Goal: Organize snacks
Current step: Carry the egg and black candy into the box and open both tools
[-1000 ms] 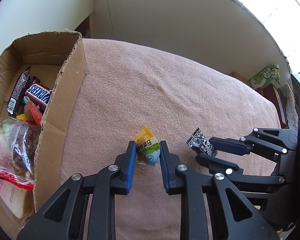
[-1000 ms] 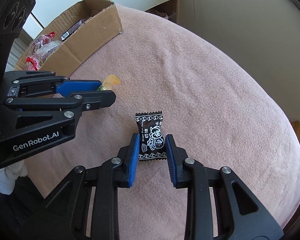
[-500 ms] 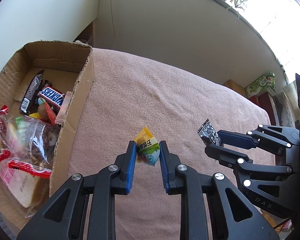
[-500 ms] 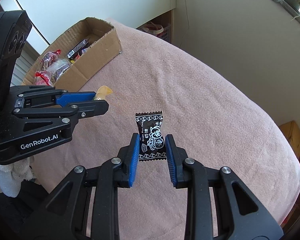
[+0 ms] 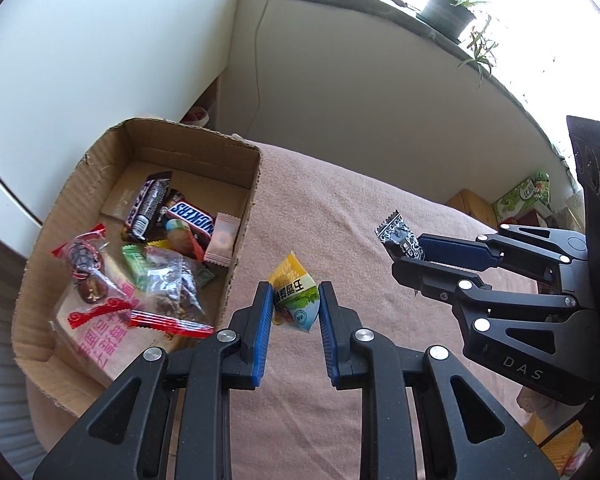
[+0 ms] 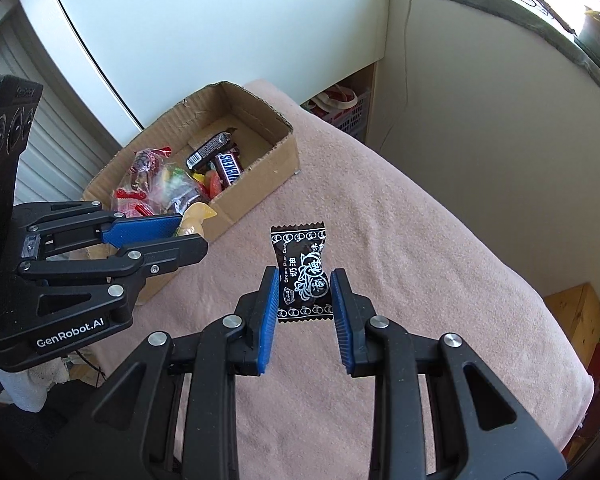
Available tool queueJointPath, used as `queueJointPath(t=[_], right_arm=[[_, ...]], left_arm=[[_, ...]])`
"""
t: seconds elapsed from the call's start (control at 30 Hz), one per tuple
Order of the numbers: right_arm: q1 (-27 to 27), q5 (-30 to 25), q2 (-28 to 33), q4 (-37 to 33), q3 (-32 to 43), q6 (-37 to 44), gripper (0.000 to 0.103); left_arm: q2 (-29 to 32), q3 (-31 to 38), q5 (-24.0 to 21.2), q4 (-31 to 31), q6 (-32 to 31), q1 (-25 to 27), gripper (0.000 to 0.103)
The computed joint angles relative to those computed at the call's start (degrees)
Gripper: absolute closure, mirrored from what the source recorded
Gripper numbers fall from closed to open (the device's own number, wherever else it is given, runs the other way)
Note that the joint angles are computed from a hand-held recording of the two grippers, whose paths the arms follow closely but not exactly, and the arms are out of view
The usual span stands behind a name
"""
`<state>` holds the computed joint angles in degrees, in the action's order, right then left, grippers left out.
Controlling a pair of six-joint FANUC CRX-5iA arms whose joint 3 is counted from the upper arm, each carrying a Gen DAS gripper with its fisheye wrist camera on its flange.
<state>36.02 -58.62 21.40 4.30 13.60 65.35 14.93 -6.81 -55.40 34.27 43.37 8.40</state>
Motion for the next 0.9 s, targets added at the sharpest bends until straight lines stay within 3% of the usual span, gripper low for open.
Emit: queueJointPath(t=[0.9], right_arm=[[3.9, -8.4, 16.2, -3.6, 25.7, 5.0, 0.076]], left_arm=[[-1.7, -1.4, 3.1, -0.7, 0.6, 7.3, 0.081]])
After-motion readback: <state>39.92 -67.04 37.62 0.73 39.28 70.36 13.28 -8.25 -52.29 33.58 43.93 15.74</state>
